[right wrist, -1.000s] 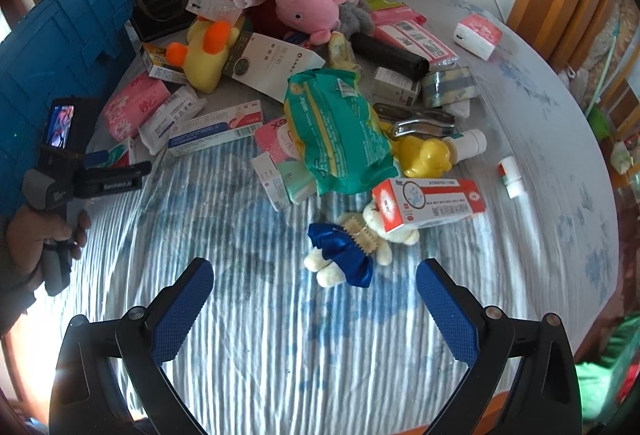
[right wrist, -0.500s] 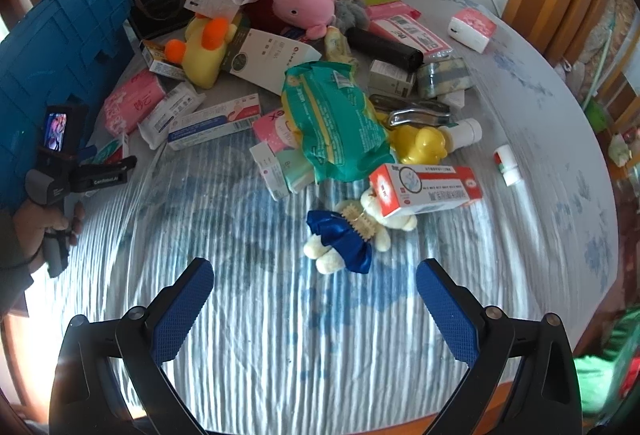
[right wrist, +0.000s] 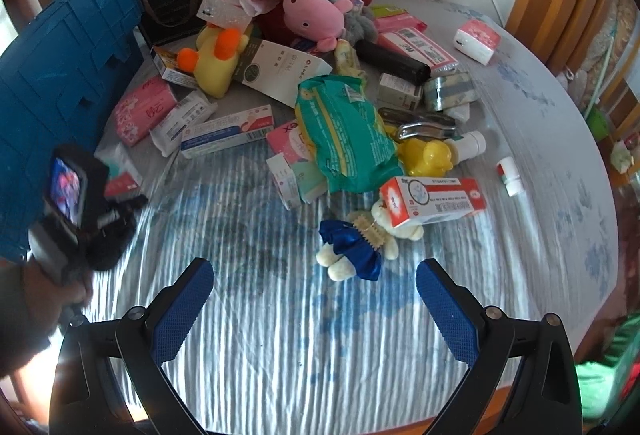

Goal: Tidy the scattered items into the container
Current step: 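Grasp the Tylenol box with the left gripper while the right gripper reaches for the plush bear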

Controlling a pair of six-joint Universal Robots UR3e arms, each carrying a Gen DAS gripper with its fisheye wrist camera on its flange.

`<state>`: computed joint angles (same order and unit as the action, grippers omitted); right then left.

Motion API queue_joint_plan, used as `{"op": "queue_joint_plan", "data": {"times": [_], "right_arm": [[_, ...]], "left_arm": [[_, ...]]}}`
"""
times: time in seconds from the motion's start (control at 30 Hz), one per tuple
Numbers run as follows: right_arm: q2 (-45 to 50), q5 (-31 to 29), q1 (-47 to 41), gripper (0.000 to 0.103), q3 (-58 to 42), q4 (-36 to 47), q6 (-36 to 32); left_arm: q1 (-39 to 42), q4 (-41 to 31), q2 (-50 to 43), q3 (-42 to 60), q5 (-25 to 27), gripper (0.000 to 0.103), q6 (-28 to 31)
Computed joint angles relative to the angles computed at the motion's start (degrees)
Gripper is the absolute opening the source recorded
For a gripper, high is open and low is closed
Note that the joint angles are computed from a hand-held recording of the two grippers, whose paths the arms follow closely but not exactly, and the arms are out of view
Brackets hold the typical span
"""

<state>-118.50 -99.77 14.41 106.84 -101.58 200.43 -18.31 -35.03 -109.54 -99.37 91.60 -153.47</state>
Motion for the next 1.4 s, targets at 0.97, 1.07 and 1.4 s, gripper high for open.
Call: {"op": "queue_joint_plan", "data": {"times": [0.97, 1.07, 1.4], "right_arm": [[-7.46, -0.7, -0.7, 0.103, 0.89, 4.88, 0.77], [-8.56, -0.63, -0.78, 0.103, 1.31, 5.9, 0.77], [-11.84, -0.07, -2.47, 0.103, 1.64, 9.0, -0.23]], "left_arm": [[9.6, -10.17, 0.35, 6.72, -4.3, 0.077, 8.99], [11.48, -11.67, -2.23, 9.79, -7.03, 0.08, 6.46], [15.15, -19.87, -2.49, 9.96, -16.03, 0.103, 2.03]]}}
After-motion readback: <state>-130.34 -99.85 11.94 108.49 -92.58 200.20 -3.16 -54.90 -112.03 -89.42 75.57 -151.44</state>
